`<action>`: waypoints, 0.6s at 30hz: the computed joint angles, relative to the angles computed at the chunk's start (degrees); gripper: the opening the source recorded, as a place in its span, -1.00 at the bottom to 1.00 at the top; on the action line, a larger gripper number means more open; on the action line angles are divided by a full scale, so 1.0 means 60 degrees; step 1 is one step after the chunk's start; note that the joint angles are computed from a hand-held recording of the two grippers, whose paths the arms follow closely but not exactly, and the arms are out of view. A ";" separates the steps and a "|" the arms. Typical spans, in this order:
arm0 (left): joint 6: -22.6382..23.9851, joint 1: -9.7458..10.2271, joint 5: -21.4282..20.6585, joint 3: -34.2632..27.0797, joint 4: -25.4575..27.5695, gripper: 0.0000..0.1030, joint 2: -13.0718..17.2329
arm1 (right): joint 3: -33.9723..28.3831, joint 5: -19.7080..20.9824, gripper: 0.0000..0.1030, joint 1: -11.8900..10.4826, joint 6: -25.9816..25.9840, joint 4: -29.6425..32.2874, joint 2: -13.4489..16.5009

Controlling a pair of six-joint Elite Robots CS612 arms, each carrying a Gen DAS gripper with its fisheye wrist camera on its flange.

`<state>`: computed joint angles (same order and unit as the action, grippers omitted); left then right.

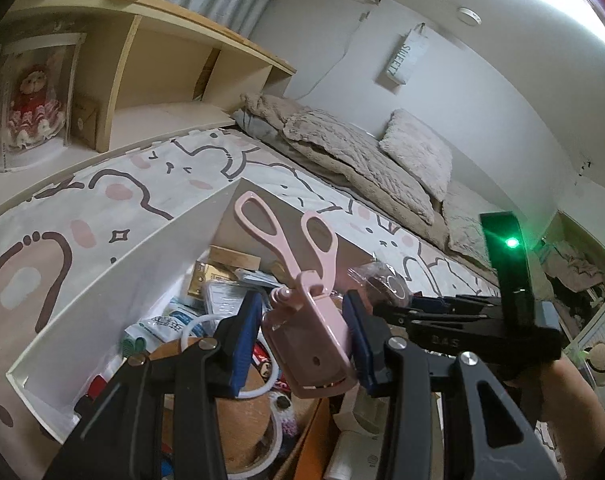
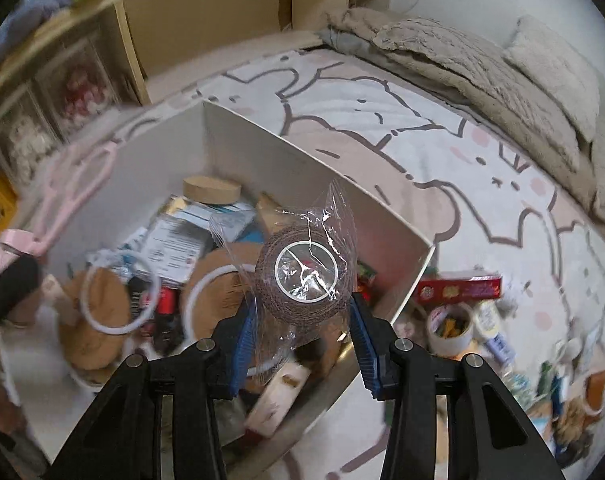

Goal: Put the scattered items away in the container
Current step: 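Lower the pink clip into the shoe box with the left tool while the right tool drops the tape in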

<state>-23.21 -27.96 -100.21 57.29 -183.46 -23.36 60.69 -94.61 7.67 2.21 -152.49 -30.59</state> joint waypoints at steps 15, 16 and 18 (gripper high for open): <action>0.0372 -0.0047 -0.0177 -0.0114 0.0632 -0.19 0.0034 | 0.0712 -0.0347 1.00 0.0033 0.0294 -0.1205 -0.0287; 0.0427 -0.0054 -0.0205 -0.0108 0.0707 -0.19 0.0024 | 0.0831 -0.0222 1.00 0.0012 0.0398 -0.1333 -0.0350; 0.0490 -0.0063 -0.0311 -0.0112 0.0821 -0.19 0.0021 | 0.1063 0.0032 1.00 -0.0027 0.0524 -0.1569 -0.0483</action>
